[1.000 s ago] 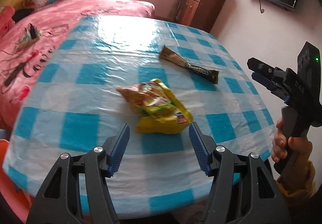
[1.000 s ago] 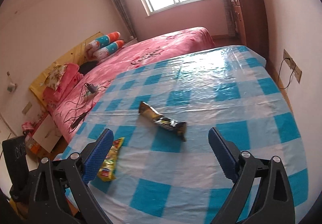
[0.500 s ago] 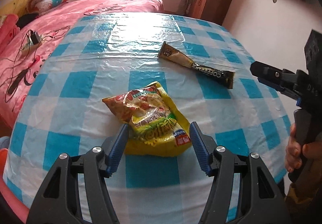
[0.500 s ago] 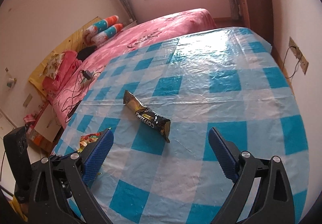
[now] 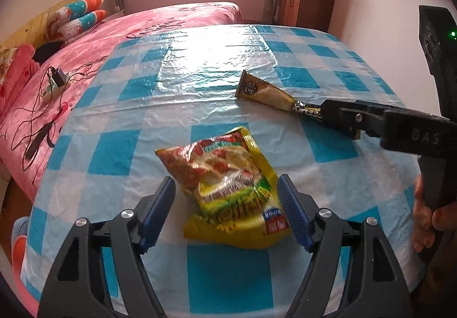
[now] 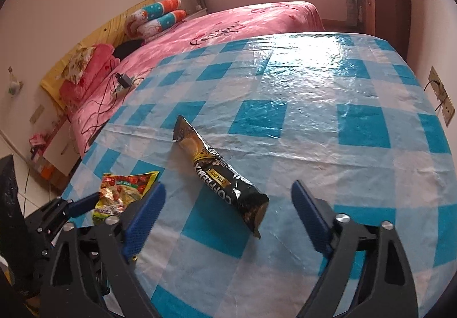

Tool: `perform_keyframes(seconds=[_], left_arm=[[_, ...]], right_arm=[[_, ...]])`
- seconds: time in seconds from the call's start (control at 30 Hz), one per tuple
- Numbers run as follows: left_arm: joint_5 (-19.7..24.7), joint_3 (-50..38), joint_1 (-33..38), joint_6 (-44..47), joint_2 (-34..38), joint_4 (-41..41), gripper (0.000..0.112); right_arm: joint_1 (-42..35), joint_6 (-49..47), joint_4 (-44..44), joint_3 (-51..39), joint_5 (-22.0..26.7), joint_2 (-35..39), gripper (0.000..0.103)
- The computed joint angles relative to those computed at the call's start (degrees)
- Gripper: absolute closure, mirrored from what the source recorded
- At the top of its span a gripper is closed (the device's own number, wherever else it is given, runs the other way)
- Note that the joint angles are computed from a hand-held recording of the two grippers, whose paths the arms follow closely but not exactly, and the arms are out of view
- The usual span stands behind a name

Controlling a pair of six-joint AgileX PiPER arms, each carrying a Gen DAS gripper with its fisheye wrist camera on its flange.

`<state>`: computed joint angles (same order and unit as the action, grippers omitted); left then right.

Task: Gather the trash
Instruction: 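Grasp the yellow chip bag with the left gripper while the right grasps the black coffee sachet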

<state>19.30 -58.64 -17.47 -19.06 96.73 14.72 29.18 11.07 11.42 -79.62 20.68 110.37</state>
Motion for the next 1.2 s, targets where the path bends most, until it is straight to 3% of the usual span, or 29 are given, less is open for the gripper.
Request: perform_keyframes(seconds=[0.13, 0.47, 0.77, 1.07, 1.2], left_arm=[[0.23, -1.43, 0.29, -0.33, 1.45, 0.23, 0.033], [1.0, -3.95, 0.59, 2.64, 4.11, -2.46, 0.03], [1.18, -4.32, 0.76, 3.88, 4.37, -3.83, 0.03], [0.07, -3.03, 1.06, 3.44, 3.53, -3.27, 0.038], [-0.57, -2.49, 1.35, 4.1, 3.09, -3.59, 0.046]], right_arm=[[0.34, 1.6, -2.4, -2.2, 1.26, 1.71, 0.028], [1.38, 4.93, -7.59, -6.29, 3.09, 4.54, 0.031], [3.39, 11.26, -15.92, -10.06, 6.19, 6.61, 0.041], [4.56, 15.37, -20.87, -10.03, 7.17, 6.6, 0.054], [4.84, 16.21, -21.41, -9.15, 6.81, 6.08, 0.059]])
